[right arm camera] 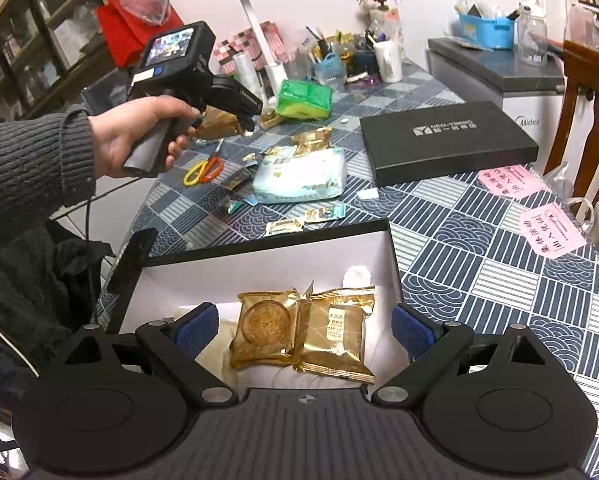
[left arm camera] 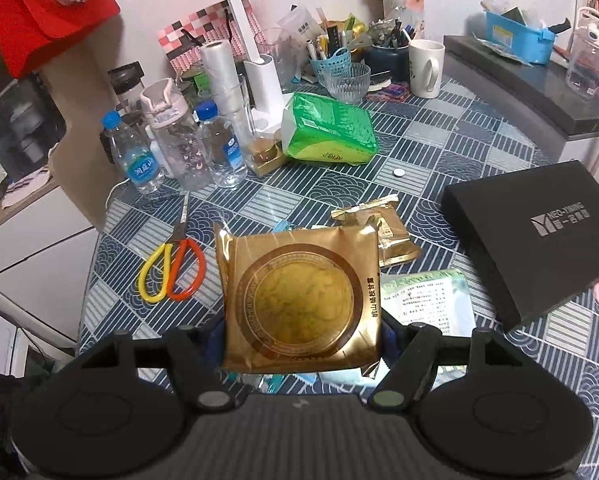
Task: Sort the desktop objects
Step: 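Lift the large gold packet with the left tool toward the white box, then lower the large gold packet into the white box with the left tool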
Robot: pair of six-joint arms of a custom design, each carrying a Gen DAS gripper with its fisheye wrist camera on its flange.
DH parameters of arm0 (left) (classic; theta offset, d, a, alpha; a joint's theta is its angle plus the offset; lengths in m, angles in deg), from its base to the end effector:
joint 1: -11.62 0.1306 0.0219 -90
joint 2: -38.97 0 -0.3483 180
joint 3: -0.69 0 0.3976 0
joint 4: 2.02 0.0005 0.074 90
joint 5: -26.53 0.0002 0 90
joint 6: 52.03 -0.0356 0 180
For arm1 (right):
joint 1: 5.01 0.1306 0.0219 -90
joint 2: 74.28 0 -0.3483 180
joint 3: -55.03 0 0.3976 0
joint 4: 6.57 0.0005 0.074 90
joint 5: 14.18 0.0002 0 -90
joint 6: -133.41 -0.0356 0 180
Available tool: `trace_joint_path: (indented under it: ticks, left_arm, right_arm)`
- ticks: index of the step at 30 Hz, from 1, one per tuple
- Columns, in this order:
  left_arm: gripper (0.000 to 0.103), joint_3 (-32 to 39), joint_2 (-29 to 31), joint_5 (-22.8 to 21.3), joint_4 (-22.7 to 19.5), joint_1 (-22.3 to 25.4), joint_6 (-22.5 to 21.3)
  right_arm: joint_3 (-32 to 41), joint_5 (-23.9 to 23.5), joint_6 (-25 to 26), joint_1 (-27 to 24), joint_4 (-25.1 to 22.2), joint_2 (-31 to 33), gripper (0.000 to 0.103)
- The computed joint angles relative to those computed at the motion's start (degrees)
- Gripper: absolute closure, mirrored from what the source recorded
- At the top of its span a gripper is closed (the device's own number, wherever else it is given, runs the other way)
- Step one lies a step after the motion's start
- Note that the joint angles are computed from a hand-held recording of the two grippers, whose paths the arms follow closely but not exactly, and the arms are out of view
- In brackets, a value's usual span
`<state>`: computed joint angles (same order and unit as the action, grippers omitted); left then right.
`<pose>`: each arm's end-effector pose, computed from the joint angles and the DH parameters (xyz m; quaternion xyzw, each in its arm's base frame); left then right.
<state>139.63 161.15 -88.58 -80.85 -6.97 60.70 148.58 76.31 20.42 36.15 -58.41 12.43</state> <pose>0.6091 -0.1894 0.4461 -0.0866 0.9447 0.1143 0.2948 0.3574 0.3114 0.4480 -0.1443 0.9125 0.1999 0.3264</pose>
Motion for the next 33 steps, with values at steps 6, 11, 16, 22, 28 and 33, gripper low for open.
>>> trace_joint_path:
  ticks: [6, 11, 16, 22, 28, 33]
  left_arm:
    - [0.019, -2.46, -3.97, -1.00, 0.00, -1.06, -0.23]
    - [0.019, -6.20, -8.34, -1.61, 0.43, -2.12, 0.55]
    - [0.019, -12.44, -13.78, -2.53, 1.79, -3.93, 2.82]
    - [0.019, -19.45, -19.07, -3.23, 2.48, -6.98, 6.67]
    - [0.019, -24.64, -23.57, -4.48, 2.07, -10.61, 8.69]
    - [0.019, -27.23, -26.47, -4.73, 1.88, -13.23, 9.81]
  right_arm:
    - [-0.39, 1.71, 0.68, 1.11, -0.12, -1.82, 0.009]
    - [-0.50, 3.55, 1.66, 2.24, -0.34, -2.97, 0.009]
    - [-1.10, 5.39, 1.66, 3.35, -0.71, -4.19, 0.009]
    - [-2.49, 8.56, 1.35, 4.96, -1.02, -6.24, 0.009]
    - [-4.24, 11.48, 0.03, 6.69, -1.42, -8.75, 0.009]
    - [-5.35, 13.66, -0.94, 8.50, -1.91, -10.72, 0.009]
